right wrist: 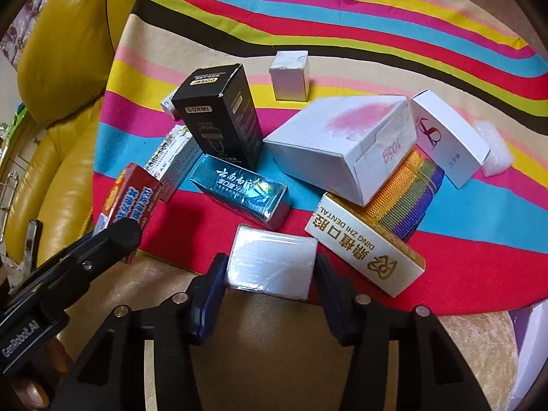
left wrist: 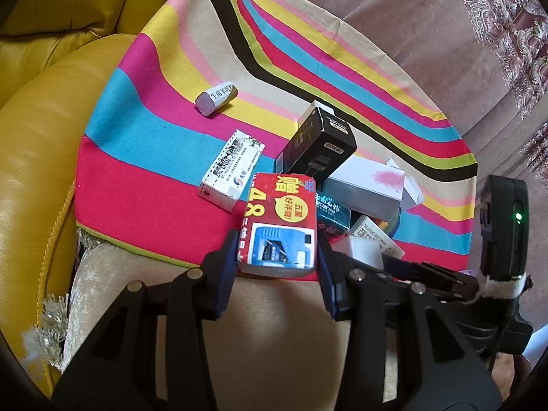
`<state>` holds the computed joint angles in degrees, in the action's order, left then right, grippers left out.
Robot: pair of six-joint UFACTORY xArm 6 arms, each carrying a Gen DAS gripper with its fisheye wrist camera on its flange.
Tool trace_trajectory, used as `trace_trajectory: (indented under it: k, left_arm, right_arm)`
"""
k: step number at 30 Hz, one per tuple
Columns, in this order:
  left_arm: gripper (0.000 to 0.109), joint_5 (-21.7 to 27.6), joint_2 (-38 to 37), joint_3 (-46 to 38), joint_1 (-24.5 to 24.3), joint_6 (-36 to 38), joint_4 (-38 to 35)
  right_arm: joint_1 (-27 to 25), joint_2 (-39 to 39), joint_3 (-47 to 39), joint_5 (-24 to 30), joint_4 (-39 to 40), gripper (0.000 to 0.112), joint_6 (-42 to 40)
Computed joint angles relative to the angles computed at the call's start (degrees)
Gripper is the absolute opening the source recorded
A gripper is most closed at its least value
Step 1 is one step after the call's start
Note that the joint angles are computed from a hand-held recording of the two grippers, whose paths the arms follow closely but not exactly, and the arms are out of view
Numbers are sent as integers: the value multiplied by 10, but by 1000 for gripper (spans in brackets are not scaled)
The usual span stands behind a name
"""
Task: Organize objects
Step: 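Grasp the red printed box with the left tool while the right tool grasps the plain white box, then carry both boxes into the purple-rimmed box and open both tools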
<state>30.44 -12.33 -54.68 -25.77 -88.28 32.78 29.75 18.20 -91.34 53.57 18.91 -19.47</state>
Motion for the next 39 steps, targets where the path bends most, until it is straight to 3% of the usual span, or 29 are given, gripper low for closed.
trace_trajectory:
  k: [11, 21, 39]
  left_arm:
    - [47, 80, 19, -52, -39, 4, 19]
    - [47, 103, 89, -139, -80, 23, 24]
    - [47, 136, 297, -405, -134, 177, -45]
  right_arm:
    - [-27, -74, 84, -47, 98, 51, -77]
    - [-74, -119, 132, -65, 171, 51, -127]
    - [-236, -208, 217, -68, 236, 50, -152]
